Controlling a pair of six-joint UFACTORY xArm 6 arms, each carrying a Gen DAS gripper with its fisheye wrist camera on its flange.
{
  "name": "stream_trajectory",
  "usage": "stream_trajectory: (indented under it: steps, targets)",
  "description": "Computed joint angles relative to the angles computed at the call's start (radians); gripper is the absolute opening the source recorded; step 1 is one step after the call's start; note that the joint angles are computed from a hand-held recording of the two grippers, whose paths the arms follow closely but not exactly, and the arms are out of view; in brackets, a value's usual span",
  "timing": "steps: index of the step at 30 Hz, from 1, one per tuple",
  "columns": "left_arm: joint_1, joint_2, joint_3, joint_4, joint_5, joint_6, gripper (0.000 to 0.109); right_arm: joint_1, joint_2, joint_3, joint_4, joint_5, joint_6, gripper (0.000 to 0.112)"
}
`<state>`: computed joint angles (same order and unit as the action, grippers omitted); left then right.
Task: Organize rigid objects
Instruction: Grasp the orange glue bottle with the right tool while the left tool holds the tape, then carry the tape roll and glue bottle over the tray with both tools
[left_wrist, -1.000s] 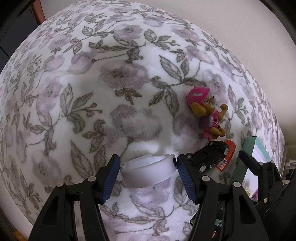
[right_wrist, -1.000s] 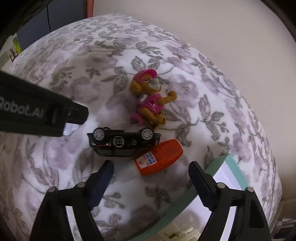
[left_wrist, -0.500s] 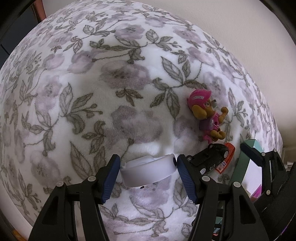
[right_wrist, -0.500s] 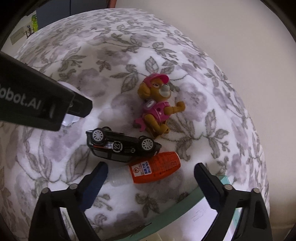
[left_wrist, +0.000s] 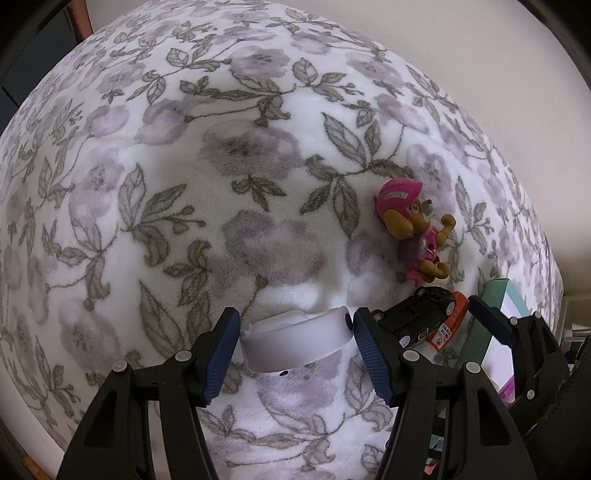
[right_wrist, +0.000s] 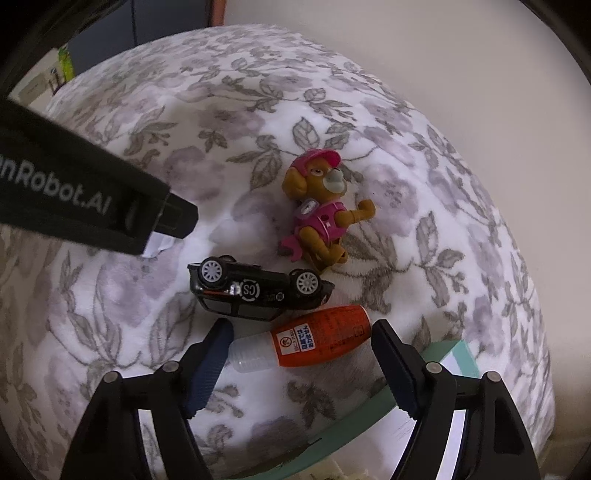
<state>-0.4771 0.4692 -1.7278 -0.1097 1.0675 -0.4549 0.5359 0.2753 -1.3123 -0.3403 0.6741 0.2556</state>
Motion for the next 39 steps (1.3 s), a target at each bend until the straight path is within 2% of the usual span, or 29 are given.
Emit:
stream_trajectory:
  steps: [11,17,20,23,27,30,37,39]
  targets:
    - [-0.001,-0.028,0.013,0.029,-0.004,-0.023,0.064,-0.011,-0.114,0.133,-0.006,-0.101,0.156,0.079]
    - [-0.007,-0.080,0.043,0.046,-0.032,-0.030,0.064,-0.020,-0.200,0.200,-0.063,-0.139,0.262,0.079]
    - [-0.017,-0.117,0.058,0.073,-0.054,-0.036,0.064,-0.028,-0.270,0.251,-0.131,-0.176,0.391,0.079]
    - [-0.034,-0.163,0.084,0.094,-0.088,-0.034,0.064,-0.036,-0.342,0.297,-0.236,-0.195,0.578,0.079]
    - [-0.059,-0.204,0.098,0.095,-0.126,-0.017,0.064,-0.033,-0.427,0.346,-0.373,-0.181,0.808,0.079]
    - [-0.085,-0.225,0.101,0.101,-0.151,-0.004,0.064,-0.022,-0.501,0.384,-0.449,-0.125,0.954,0.079]
    - [-0.160,-0.282,0.149,0.124,-0.218,0.016,0.064,0.044,-0.660,0.432,-0.507,0.134,1.142,0.079]
    - [-0.179,-0.294,0.162,0.124,-0.233,0.027,0.064,0.082,-0.689,0.430,-0.517,0.239,1.176,0.079]
